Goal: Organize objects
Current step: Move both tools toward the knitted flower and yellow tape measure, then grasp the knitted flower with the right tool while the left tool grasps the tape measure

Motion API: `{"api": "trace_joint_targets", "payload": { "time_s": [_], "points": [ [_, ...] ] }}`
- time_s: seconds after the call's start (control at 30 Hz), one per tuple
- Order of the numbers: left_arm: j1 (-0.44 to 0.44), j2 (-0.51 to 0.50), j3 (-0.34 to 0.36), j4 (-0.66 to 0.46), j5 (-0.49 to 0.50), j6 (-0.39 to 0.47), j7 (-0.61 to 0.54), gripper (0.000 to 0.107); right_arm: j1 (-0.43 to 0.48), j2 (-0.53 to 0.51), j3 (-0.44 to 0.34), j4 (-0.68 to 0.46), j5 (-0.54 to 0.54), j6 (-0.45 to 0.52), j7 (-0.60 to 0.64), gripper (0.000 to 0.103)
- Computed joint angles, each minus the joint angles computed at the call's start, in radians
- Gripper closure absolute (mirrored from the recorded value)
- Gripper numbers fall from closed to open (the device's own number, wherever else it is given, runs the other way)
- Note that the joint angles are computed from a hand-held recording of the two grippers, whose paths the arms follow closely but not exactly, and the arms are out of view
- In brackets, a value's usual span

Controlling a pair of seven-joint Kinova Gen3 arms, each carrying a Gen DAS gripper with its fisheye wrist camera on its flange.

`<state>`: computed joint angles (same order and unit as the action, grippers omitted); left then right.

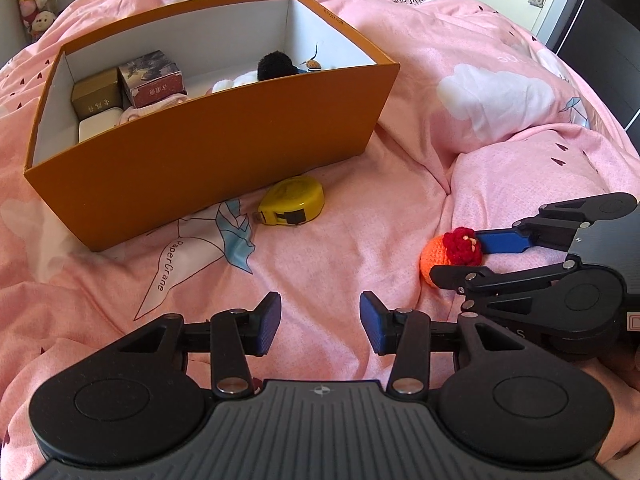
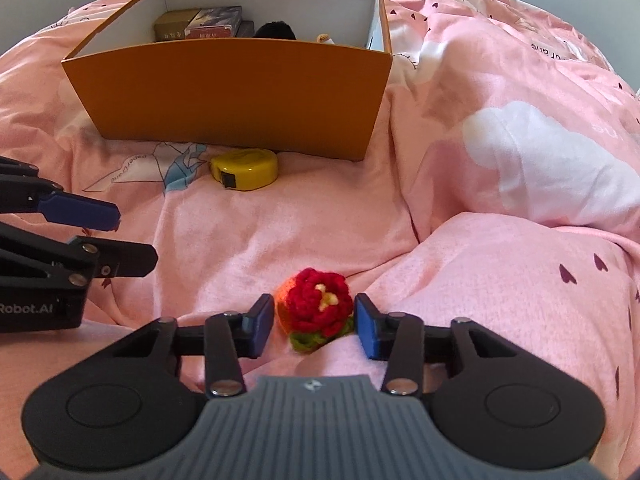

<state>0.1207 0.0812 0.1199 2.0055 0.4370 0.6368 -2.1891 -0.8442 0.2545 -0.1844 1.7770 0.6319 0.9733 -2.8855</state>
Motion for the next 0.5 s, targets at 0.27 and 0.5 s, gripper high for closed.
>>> {"api": "trace_joint_targets", "payload": {
  "time_s": [0.27,0.5],
  "points": [
    [-0.021,0.013,-0.001,-0.016,0.047,0.024,-0.042,0.054,0.006,-0.027,-0.004,0.018,0.017,-0.027,-0.002,0.063],
    [-0.073,0.085,0.0,-0.079,0.187,0.031,-0.099,0.046,0.055,-0.036,0.014,0.012,0.078,-0.113,-0.001,0.063]
  ]
}}
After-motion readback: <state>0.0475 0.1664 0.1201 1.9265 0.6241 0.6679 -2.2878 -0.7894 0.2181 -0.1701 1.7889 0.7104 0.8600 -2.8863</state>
